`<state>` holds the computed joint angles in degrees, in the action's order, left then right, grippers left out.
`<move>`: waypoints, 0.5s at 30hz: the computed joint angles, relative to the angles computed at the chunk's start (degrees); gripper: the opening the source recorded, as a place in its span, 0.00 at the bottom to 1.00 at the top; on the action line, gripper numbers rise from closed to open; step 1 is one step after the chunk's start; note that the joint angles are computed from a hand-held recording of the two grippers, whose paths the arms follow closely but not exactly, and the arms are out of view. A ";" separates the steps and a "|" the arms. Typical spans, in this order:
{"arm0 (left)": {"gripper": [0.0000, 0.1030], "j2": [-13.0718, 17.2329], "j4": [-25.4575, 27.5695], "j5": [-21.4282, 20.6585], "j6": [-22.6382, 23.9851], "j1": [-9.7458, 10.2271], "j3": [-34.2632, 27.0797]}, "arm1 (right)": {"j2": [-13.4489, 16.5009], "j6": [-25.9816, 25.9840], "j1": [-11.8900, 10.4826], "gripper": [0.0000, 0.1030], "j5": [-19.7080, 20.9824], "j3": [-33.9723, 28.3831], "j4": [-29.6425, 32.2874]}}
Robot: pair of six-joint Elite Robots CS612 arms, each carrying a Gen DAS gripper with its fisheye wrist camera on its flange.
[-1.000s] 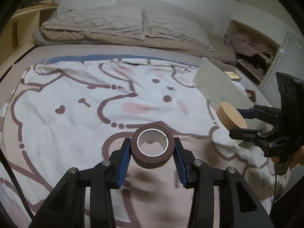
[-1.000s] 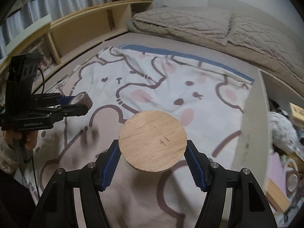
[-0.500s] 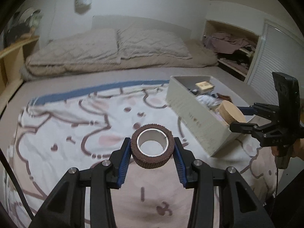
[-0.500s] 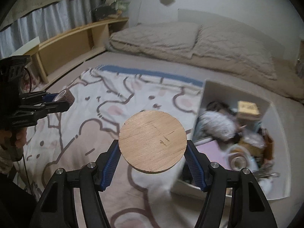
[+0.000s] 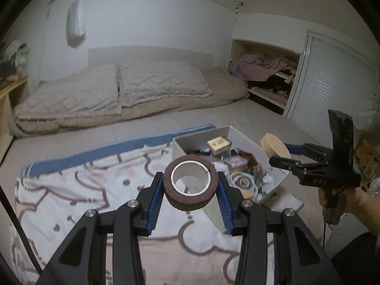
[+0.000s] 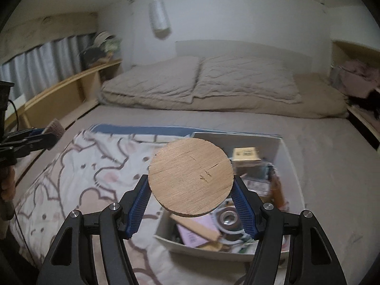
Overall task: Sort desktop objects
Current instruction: 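Lift and carry the coaster and tape roll over the white box with both tools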
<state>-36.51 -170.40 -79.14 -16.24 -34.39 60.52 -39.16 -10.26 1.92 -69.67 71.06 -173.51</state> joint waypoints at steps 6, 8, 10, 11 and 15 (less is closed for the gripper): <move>0.42 3.51 2.08 1.10 3.40 -0.98 -7.47 | 1.40 3.39 -1.09 0.66 -1.78 -1.82 1.09; 0.42 5.36 2.48 1.34 4.59 -1.28 -10.62 | 2.00 3.96 -1.32 0.66 -2.52 -2.65 2.30; 0.42 7.11 2.79 1.27 5.35 -1.52 -13.39 | 2.79 4.39 -1.43 0.66 -3.41 -3.82 4.38; 0.42 8.19 3.00 0.97 5.41 -1.59 -15.00 | 3.11 4.62 -1.43 0.66 -3.94 -4.25 4.98; 0.42 11.69 5.52 -1.14 3.86 -1.45 -20.62 | 5.03 4.92 -1.30 0.66 -6.61 -6.99 8.57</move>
